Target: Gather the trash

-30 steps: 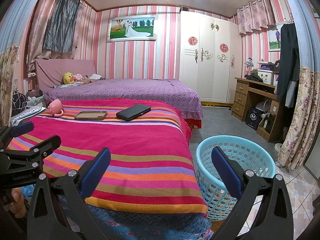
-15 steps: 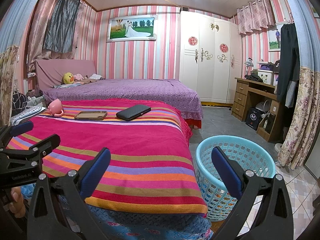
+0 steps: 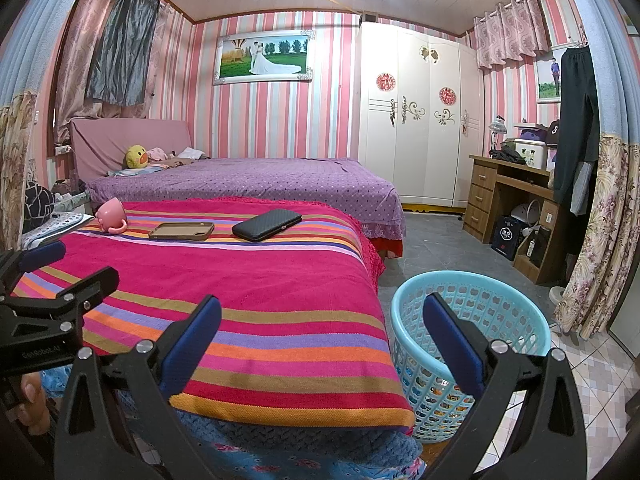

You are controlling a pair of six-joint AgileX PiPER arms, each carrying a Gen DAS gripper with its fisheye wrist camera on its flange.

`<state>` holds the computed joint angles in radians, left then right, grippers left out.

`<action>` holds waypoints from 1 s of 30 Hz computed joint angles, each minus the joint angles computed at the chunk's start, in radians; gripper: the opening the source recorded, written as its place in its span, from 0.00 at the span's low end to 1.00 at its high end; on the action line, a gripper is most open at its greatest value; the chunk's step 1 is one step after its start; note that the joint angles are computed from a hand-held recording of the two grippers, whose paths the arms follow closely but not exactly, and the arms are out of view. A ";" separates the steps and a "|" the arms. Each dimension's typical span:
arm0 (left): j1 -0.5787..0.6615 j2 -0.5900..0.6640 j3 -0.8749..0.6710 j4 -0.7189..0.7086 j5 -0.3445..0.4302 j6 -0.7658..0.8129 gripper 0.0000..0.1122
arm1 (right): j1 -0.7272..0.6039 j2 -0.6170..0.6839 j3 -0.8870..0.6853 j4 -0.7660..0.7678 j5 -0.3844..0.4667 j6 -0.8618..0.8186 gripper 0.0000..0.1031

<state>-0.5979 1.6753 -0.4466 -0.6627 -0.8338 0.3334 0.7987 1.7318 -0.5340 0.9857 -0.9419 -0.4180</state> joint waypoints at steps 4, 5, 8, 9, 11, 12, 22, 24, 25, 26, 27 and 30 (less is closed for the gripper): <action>-0.001 0.001 0.000 0.000 -0.001 0.000 0.87 | 0.001 0.000 0.000 0.000 0.000 0.001 0.96; -0.001 0.001 0.000 0.000 -0.001 0.000 0.87 | 0.001 0.000 0.000 0.000 0.000 0.001 0.96; -0.001 0.002 0.001 0.000 -0.004 -0.001 0.87 | 0.001 0.001 0.000 0.000 -0.001 0.001 0.96; -0.002 -0.003 0.001 -0.003 -0.003 0.002 0.87 | 0.001 0.001 0.000 0.000 -0.001 0.001 0.95; -0.001 -0.007 0.000 -0.005 -0.001 0.007 0.87 | 0.001 0.001 0.000 0.000 -0.002 0.001 0.95; -0.002 -0.007 0.000 -0.006 0.000 0.007 0.87 | 0.001 0.002 0.000 -0.001 -0.002 0.002 0.96; -0.003 -0.009 0.001 -0.008 -0.002 0.009 0.87 | 0.001 0.004 0.000 -0.002 -0.004 0.005 0.95; -0.001 -0.010 0.000 -0.007 -0.001 0.009 0.87 | 0.001 0.006 0.000 -0.001 -0.005 0.005 0.95; -0.003 -0.009 0.001 -0.008 -0.003 0.008 0.87 | 0.000 0.006 0.000 -0.003 -0.005 0.006 0.95; -0.003 -0.008 0.001 -0.007 -0.003 0.008 0.87 | 0.001 0.005 0.000 -0.003 -0.004 0.007 0.95; -0.002 -0.008 0.000 -0.007 -0.003 0.009 0.87 | 0.001 0.005 0.000 -0.003 -0.004 0.007 0.95; -0.006 -0.012 0.001 -0.012 -0.001 0.012 0.87 | 0.001 0.007 0.001 -0.004 -0.006 0.008 0.95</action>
<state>-0.6037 1.6631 -0.4451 -0.6748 -0.8346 0.3451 0.8001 1.7384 -0.5333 0.9821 -0.9483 -0.4101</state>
